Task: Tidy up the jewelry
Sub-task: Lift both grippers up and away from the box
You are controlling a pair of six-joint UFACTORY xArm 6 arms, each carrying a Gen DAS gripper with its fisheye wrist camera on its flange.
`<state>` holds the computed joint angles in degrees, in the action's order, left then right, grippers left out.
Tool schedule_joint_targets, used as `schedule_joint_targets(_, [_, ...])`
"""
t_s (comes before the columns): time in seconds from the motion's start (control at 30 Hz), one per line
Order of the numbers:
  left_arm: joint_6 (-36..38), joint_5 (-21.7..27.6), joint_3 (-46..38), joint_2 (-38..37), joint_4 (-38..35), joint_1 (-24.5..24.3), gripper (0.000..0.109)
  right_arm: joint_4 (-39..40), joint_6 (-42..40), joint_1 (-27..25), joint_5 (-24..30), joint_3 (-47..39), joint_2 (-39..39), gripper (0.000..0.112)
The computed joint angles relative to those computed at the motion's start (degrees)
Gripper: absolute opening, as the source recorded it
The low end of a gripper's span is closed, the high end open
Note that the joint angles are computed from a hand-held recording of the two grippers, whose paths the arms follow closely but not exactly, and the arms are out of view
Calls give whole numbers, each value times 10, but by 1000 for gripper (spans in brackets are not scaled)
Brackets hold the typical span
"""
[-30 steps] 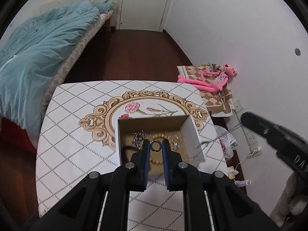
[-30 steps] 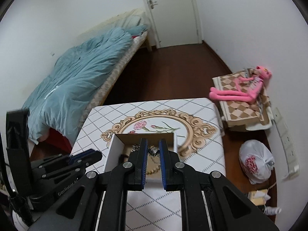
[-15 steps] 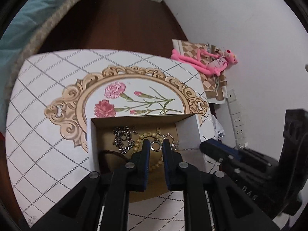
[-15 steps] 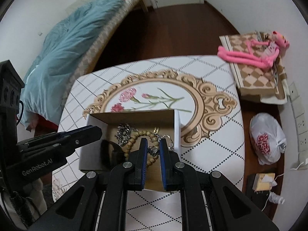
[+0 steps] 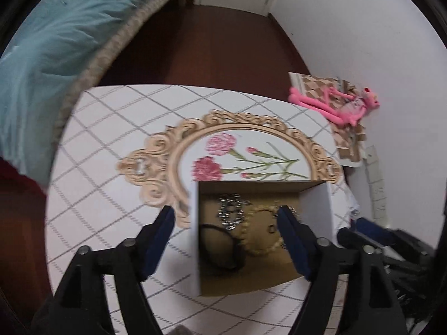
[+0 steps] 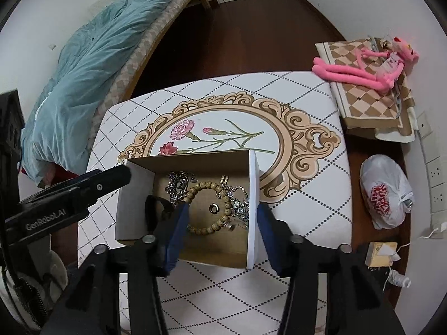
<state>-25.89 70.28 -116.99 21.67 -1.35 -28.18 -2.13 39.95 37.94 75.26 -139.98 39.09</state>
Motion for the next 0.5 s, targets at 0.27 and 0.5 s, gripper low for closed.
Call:
schedule_joint_targets(0.27, [-56,-28,134,-88,136,-32,102,-105,37,41,106,-15,6,96])
schedule_joint_targets(0.5, [-84,-28,186,-136,157,-47,102,-148,82,61,73,105,-69,100])
